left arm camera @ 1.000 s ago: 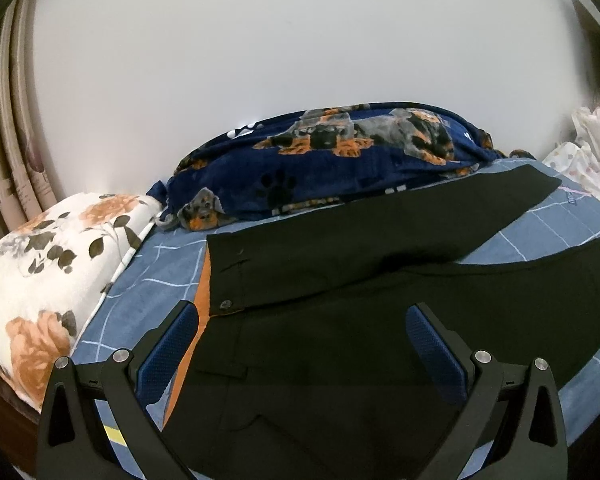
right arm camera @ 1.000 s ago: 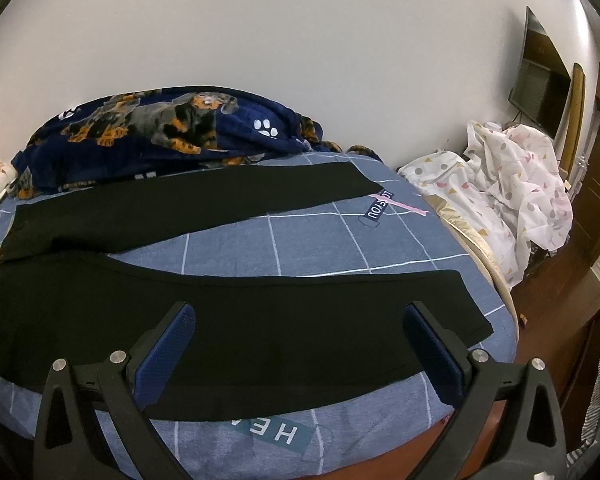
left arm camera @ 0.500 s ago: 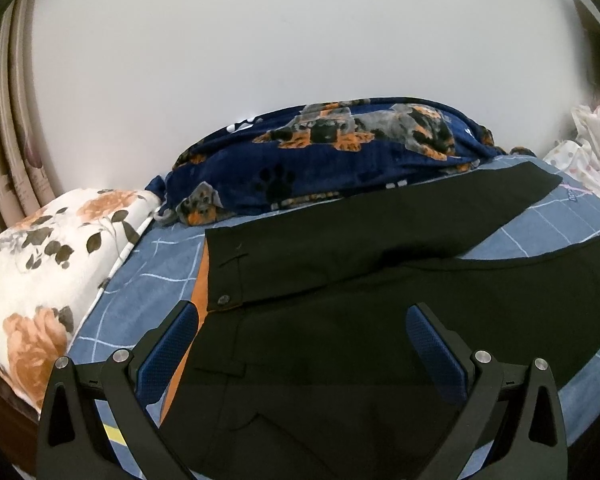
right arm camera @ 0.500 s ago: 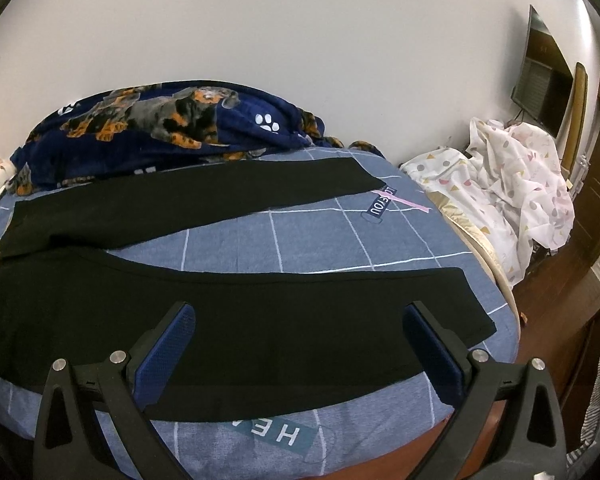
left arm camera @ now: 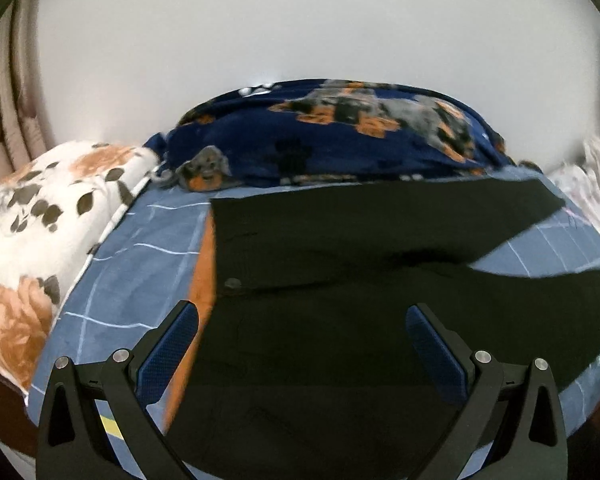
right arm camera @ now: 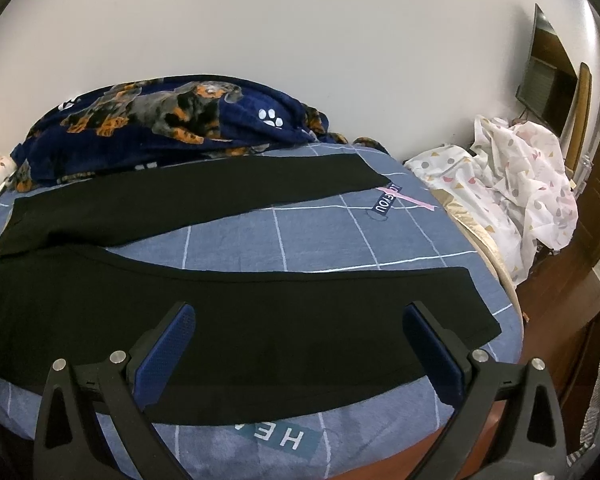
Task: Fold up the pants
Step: 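Grasp the edge of one black pants leg with the right gripper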
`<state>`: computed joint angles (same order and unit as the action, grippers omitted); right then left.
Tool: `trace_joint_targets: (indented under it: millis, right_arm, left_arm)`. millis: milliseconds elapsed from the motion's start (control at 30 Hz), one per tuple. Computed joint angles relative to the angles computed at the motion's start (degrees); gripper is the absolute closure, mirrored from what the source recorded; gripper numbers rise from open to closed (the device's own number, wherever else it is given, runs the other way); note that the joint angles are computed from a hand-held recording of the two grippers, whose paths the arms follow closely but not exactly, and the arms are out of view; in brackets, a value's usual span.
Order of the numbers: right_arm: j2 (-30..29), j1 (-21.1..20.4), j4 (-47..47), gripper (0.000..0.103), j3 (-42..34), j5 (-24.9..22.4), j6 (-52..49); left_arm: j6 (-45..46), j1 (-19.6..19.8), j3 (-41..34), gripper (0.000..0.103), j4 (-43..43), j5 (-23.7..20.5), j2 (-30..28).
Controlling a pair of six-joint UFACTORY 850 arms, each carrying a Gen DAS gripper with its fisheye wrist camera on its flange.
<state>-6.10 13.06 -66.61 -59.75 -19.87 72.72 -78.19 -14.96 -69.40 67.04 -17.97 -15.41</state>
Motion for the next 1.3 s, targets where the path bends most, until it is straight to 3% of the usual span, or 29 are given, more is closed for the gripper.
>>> trace_joint_targets:
  millis: [67,233,400,467,600,700,900,1067,1133,1200,1267,1300]
  right_arm:
    - [-1.05,0.09,2.58,0.0,-1.14,-0.2,-2.76]
    - [-3.91,0.8,8.31,0.0,-3.88,-1.19,-9.08]
    - [-7.46,1.95,14.04,0.0,-6.94,-2.46,-15.72]
    - [-8.53,2.38,14.59,0.001,-7.89,-2.36,-16.85]
    - [-9.73,3.44,8.57,0.001,-9.03,-1.8,-11.47]
    - [-10.9,3.74,7.98,0.001,-10.61,-2.2,-11.21]
    - [-14.03,3.54,15.4,0.001,-13.92,-3.91,-18.25]
    - [-15.95,3.44,18.82,0.001,-15.29,-4.89,-21.32]
    - [-16.38,3.56,19.03,0.001,-15.54,-5.16,-21.57]
    - [-16.73,3.62,19.62,0.001,-15.86,-5.11,-22.07]
    - [-16.91,3.74,19.36,0.001,-16.06,-4.94,-21.72]
    - [-17.02,3.78,19.35,0.001,-16.22,-4.83,-21.69]
  left_arm:
    - [6.09,2.17,-1.2,0.0,-5.52,1.14,-0.56]
    - [31.28,9.52,-5.78,0.0,-28.21,8.17,-4.14]
    - [60.8,14.23,-14.91,0.005,-51.71,9.7,-12.11]
    - [72.79,15.51,-19.82,0.026,-62.27,8.2,-15.8]
    - [93.39,18.79,-36.17,0.042,-83.86,-3.63,-27.06]
    - [97.11,19.88,-46.23,0.042,-86.66,-9.99,-34.13]
    - [96.71,20.28,-63.64,0.043,-83.3,-21.27,-46.32]
    - [99.7,20.62,-72.55,0.044,-87.35,-25.04,-52.16]
    - [100.15,20.46,-78.35,0.055,-87.93,-29.08,-55.56]
    - [96.67,19.71,-76.89,0.062,-84.63,-27.74,-54.49]
    - [95.33,19.57,-74.07,0.079,-84.54,-26.27,-52.65]
    - [94.96,19.5,-71.44,0.081,-84.68,-24.64,-51.02]
